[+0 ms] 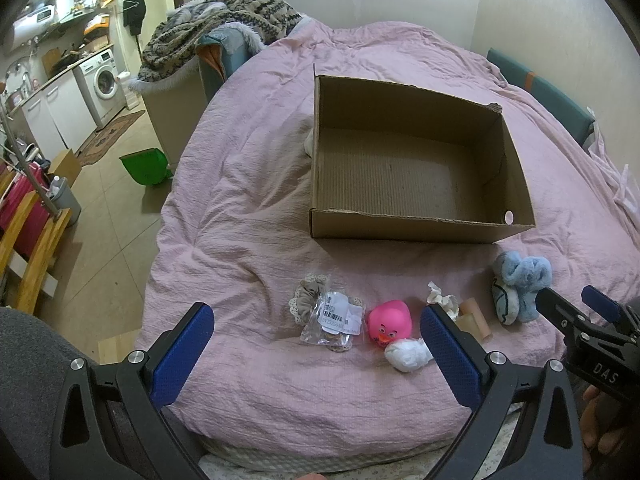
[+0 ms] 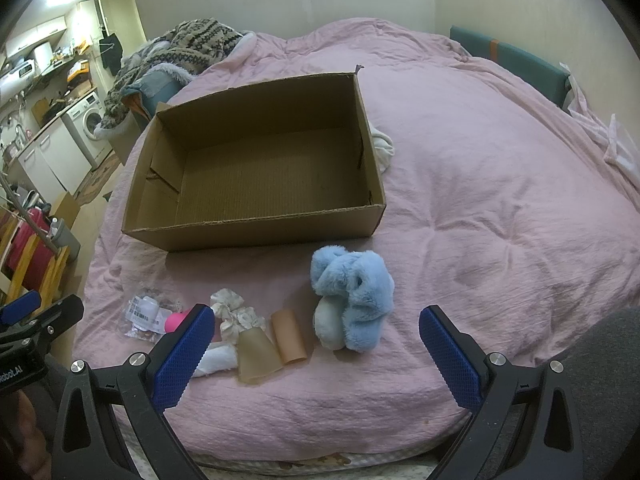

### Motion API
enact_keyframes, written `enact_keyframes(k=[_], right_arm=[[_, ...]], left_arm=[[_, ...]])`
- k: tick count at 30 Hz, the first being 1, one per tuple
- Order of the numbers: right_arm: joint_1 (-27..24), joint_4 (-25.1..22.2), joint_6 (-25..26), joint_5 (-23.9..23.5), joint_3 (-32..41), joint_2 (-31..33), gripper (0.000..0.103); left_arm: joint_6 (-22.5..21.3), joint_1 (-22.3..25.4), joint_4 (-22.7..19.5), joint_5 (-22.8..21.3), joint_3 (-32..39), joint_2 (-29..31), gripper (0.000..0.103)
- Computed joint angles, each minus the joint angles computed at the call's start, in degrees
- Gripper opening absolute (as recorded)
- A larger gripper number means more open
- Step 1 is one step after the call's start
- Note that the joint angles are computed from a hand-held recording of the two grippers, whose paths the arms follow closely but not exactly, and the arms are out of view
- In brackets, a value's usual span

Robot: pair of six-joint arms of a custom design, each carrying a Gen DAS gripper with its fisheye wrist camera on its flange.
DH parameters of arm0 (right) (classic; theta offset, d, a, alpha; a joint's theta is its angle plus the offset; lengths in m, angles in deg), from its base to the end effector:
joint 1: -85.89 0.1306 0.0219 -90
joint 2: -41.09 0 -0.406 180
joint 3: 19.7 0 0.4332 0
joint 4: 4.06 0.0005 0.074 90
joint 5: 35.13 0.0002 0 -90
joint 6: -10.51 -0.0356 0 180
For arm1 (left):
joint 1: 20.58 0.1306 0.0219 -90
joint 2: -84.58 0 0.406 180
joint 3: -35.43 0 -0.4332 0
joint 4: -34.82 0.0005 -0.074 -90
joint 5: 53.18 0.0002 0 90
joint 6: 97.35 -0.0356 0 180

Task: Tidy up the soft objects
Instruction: 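Grasp the light-blue plush toy with the right gripper while the left gripper grasps the plastic bag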

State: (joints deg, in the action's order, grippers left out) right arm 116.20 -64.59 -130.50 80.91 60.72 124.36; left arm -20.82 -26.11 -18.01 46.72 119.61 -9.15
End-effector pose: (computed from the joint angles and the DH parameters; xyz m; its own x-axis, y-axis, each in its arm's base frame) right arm 0.4003 0.2153 0.4174 -0.7061 0.3962 -0.5870 0.4214 0.9012 0.1013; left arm 0.4880 -0.0539 0.4306 -0.7471 0.3029 -0.5917 0.3777 0.9259 -0.0030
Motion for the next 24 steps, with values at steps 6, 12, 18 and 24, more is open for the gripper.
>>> enact_keyframes(k=[6, 12, 18, 24], right_arm=[[0.01, -0.67, -0.13, -0.09, 0.42, 0.04, 0.103], [-4.05, 0.96, 2.82, -6.58, 0.70, -0.71, 0.103], [-11.33, -1.80, 3.92, -18.73, 3.21, 1.36, 0.103], [-15.05, -3.84, 4.60, -24.70, 3.89, 3.98, 0.103]], left_arm=[[-0.15, -0.11, -1.22, 0.10, 0.43, 0.37, 0.103], [-0.49, -0.99, -2.79, -1.28, 3.23, 1.80, 0.103], [-0.24, -0.78, -6.13, -1.24, 8.24, 5.38, 0.103], [0.05, -0.72, -11.34, -3.22, 14.78, 11.37, 0.103]])
